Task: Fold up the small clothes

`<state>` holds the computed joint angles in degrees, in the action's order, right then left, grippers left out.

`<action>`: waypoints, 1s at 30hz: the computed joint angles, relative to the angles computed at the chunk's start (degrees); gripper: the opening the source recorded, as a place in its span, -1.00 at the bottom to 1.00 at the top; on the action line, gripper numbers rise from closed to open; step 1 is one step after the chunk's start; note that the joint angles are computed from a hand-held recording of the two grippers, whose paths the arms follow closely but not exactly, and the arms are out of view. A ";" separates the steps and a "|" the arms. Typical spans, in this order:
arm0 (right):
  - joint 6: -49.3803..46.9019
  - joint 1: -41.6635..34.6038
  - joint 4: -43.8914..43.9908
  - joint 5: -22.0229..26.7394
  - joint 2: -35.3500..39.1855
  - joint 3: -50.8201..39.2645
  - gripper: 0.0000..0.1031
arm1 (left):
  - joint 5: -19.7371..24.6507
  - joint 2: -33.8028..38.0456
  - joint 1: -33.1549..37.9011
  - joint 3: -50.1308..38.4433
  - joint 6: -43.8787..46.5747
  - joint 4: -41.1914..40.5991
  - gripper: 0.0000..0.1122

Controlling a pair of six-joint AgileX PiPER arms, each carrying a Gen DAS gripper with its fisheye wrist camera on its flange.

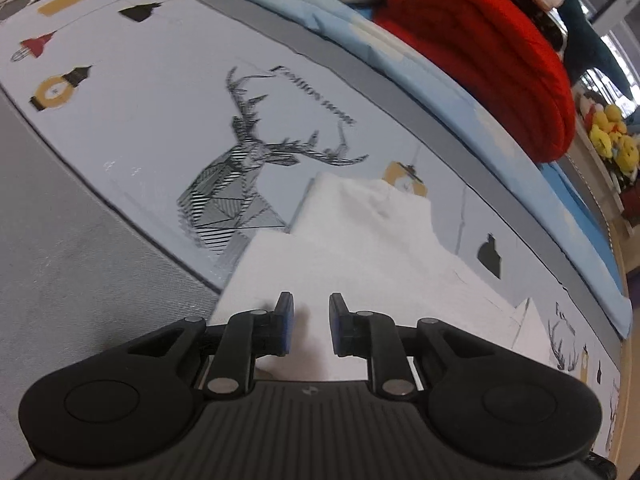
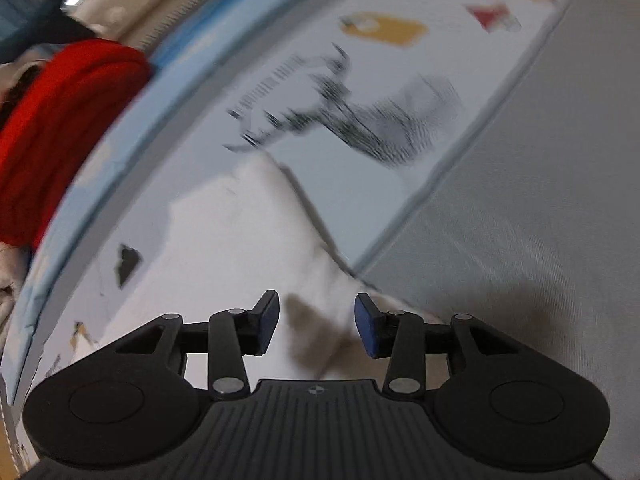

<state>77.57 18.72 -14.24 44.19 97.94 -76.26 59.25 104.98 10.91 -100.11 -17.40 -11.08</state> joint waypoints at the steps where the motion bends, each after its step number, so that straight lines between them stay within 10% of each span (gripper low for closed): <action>1: 0.19 0.06 0.25 0.24 0.15 -0.01 -0.40 | -0.40 0.20 -0.41 -0.18 0.32 0.01 -0.63; 4: 0.54 0.00 -0.42 -2.63 -0.81 1.55 -0.88 | -0.81 0.43 -1.49 -0.49 1.34 -0.08 -0.63; 10: 11.18 3.58 -11.49 3.75 -0.86 0.01 -0.99 | -0.46 0.82 -2.27 -1.09 4.55 -1.70 -0.63; 13: 18.12 6.54 -19.64 11.31 -1.28 -1.07 -0.91 | -0.03 1.03 -1.92 -1.42 5.79 -2.64 -0.63; 20: 7.61 6.02 -17.59 -5.48 -2.35 1.33 -0.51 | 0.78 1.84 -0.97 -2.63 4.96 -2.23 -0.49; 24: -5.11 3.43 -3.04 -1.37 2.93 -1.96 -0.48 | 1.30 2.21 -0.41 -3.25 5.36 -2.82 -0.49; 30: -0.15 5.70 -8.66 -1.26 1.89 -2.70 -0.45 | 1.78 2.96 0.23 -4.32 5.73 -3.20 -0.49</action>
